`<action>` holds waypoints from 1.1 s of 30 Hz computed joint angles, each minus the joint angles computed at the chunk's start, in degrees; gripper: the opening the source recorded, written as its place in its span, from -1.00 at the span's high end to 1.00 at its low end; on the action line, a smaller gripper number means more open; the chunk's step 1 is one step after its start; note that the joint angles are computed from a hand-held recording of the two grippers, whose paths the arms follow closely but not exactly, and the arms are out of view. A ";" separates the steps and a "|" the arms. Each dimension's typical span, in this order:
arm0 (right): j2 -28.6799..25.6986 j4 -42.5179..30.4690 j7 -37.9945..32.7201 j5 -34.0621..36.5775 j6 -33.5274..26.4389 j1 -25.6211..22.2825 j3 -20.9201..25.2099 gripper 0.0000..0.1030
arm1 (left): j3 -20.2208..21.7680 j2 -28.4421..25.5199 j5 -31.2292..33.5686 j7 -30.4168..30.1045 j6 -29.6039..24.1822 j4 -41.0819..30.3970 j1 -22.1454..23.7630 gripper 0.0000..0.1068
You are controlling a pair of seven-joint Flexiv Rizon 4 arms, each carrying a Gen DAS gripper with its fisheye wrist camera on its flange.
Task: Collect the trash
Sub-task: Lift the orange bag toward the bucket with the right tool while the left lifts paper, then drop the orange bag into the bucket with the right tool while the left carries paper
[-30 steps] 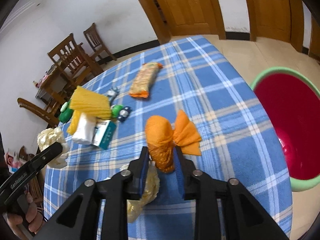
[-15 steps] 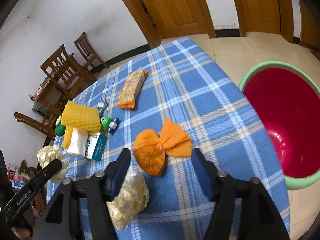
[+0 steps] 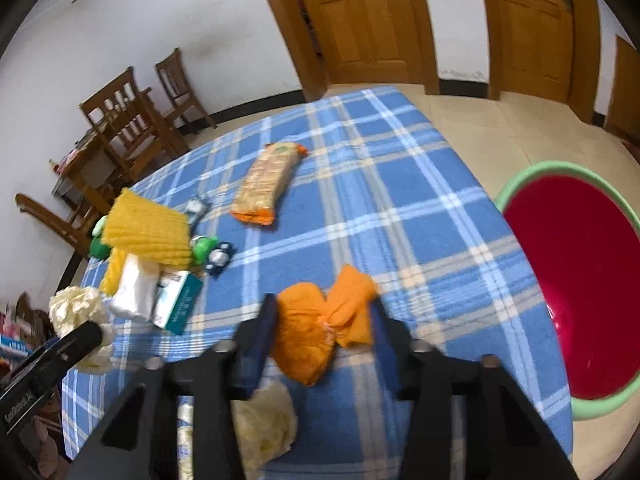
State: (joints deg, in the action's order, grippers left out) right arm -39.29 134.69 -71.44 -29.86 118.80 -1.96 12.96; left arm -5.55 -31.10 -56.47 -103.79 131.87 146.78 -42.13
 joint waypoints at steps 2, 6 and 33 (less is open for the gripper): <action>0.48 0.40 -1.39 1.44 1.30 1.78 -1.15 0.43 | 0.07 0.00 -0.31 0.62 -0.11 -0.26 -0.18 0.16; 0.73 0.73 -1.15 -0.77 2.81 -0.67 0.04 0.69 | 0.09 0.20 -1.58 2.66 -0.58 -1.18 -0.75 0.16; 5.34 2.87 6.62 -10.20 10.48 -9.98 -5.23 0.91 | -1.01 -1.23 -7.71 24.30 -8.38 -16.98 -4.09 0.16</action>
